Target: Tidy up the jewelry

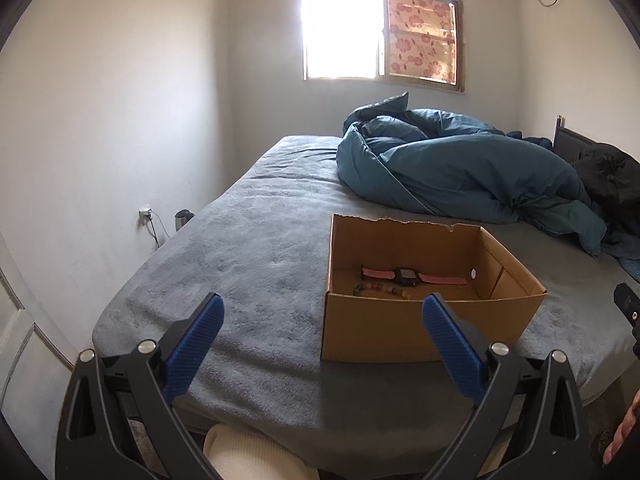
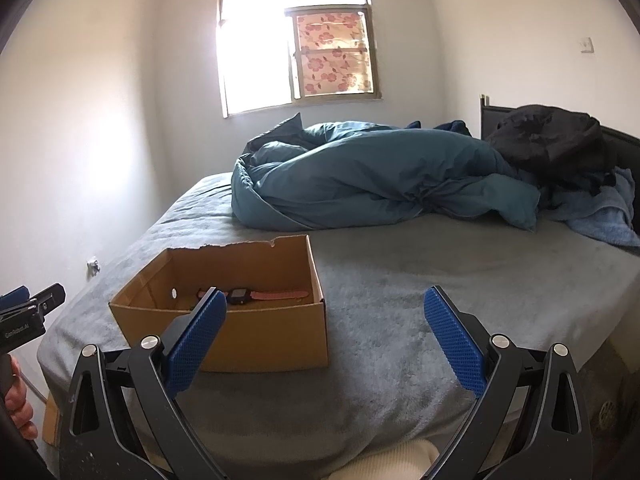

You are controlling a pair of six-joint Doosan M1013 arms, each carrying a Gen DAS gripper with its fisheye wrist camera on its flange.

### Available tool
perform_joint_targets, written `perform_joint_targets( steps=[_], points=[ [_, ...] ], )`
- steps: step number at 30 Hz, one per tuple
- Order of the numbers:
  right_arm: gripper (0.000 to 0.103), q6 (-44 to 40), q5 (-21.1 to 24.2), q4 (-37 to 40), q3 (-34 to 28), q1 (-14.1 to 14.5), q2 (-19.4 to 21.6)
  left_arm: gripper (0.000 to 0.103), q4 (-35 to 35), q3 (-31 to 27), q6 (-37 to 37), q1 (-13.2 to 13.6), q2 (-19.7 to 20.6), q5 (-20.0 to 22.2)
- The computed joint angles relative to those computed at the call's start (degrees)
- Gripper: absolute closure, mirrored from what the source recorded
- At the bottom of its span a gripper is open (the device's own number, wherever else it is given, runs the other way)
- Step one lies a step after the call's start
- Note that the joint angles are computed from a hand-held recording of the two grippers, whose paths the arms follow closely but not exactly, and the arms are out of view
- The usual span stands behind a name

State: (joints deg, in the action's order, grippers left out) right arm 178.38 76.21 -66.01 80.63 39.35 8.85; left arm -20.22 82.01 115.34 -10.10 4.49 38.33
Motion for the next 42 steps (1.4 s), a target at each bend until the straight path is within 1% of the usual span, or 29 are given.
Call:
perform_joint_targets(
  steps=[5,8,12,16,24,36,42],
  points=[
    [0.008,-0.93,0.34,1.32,-1.72,-0.82,0.63,0.006,2.84,-2.49,-2.48,-0.83,1.07,2.43],
    [0.008,-1.98,0.97,2.06,-3.0,-1.14,1.03,0.006,4.05,-4.5,-4.15,-1.11,1.84,4.78],
    [0.008,-3.55,1.39,2.92,-4.68,-1.51,1.39,0.006,5.29,-5.98,-5.78,-1.44,2.19,5.41],
    [0.008,-5.11,1.15,5.27,-5.85,-2.09,1.59,0.006,6.14,-6.5,-6.55,-1.7,2.25,5.95],
    [0.008,-8.43,1.98,9.14,-7.18,-2.24,2.15,0.006,7.52,-7.08,-7.73,-1.99,2.77,9.22],
    [0.008,-10.94,2.56,10.44,-8.03,-2.55,2.58,0.006,8.0,-7.07,-8.92,-2.02,2.93,10.19],
    [0.008,-11.18,2.74,11.62,-7.92,-2.7,2.56,0.006,8.28,-6.85,-9.09,-2.2,2.95,11.75]
  ],
)
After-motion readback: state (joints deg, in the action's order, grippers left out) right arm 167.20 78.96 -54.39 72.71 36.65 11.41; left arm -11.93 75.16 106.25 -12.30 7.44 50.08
